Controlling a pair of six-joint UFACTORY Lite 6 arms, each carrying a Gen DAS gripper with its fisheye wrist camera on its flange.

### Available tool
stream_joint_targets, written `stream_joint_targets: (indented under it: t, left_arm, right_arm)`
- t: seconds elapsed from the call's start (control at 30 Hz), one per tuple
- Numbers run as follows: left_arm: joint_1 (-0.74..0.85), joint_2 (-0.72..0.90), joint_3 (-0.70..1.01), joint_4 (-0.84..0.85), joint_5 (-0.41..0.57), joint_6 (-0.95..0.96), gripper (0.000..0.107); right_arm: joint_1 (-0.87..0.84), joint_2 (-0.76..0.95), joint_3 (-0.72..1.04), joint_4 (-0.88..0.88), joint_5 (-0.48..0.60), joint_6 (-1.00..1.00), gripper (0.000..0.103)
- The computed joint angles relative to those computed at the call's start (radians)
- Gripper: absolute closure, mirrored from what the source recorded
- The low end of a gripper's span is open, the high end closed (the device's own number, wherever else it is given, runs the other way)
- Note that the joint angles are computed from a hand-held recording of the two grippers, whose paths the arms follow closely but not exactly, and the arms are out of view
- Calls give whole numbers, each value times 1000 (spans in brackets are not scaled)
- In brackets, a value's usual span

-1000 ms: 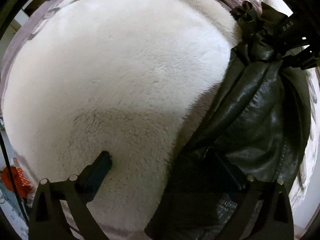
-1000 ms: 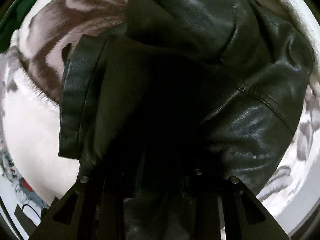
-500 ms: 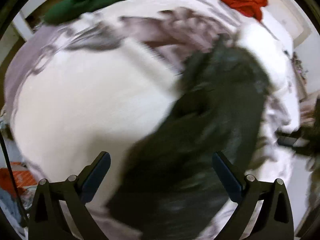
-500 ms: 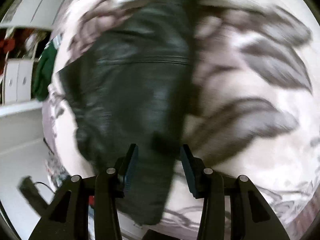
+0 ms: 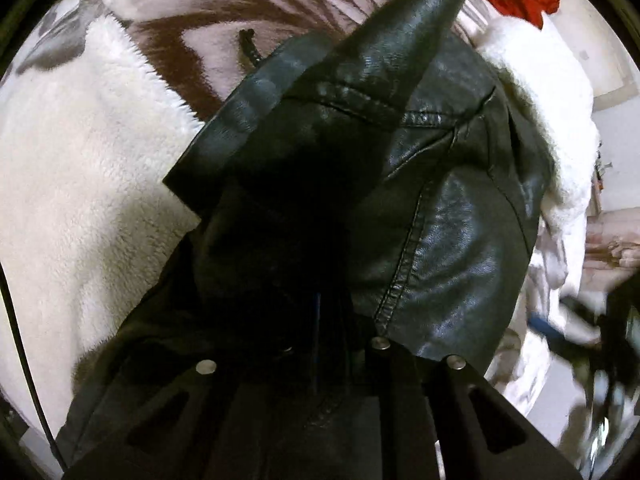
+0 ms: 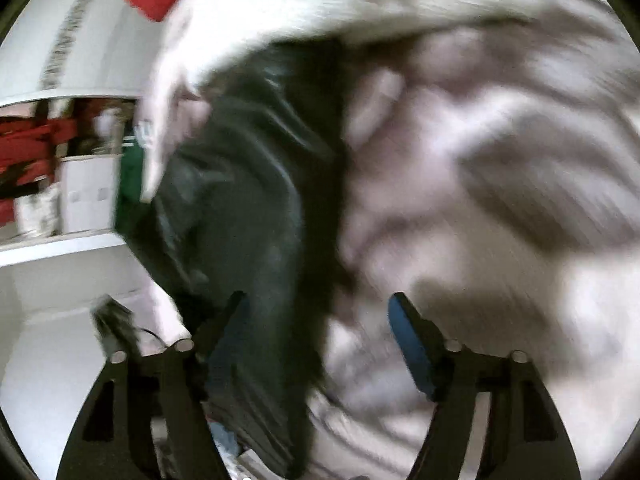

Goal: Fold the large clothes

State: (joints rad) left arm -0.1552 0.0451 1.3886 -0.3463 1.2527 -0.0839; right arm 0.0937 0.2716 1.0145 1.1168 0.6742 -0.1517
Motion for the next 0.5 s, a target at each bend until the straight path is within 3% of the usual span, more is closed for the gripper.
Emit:
stream_joint_targets:
  t: [0.1,0.2,0.3,0.33,0.37,0.4,0.5]
  left_arm:
    - [40,-20,-32,-37,-2,35,97]
    - [74,-27,-32,-51,25,84,97]
    - [105,-12,-17,-69,41,135,97]
    - [120,-13,-15,-76,50,150,97]
    - [129,-17,-18,-81,51,159,97]
    - [120,-6,-12,-80,38,153,97]
    - [149,-48,-19,-70,61,213,97]
  right_arm:
    - [-54,314,211,244,52,-300,26]
    - [-83,574,451,308,160,-374,22]
    - [-71,656,518,483,155,-443,21]
    - [-64,651,501,529,141,-473,24]
    - [-51,636,472,575,126,-507,48]
    - [-43,605,415,615,121,-523,65]
    - [-34,464,198,805,115,-646,72]
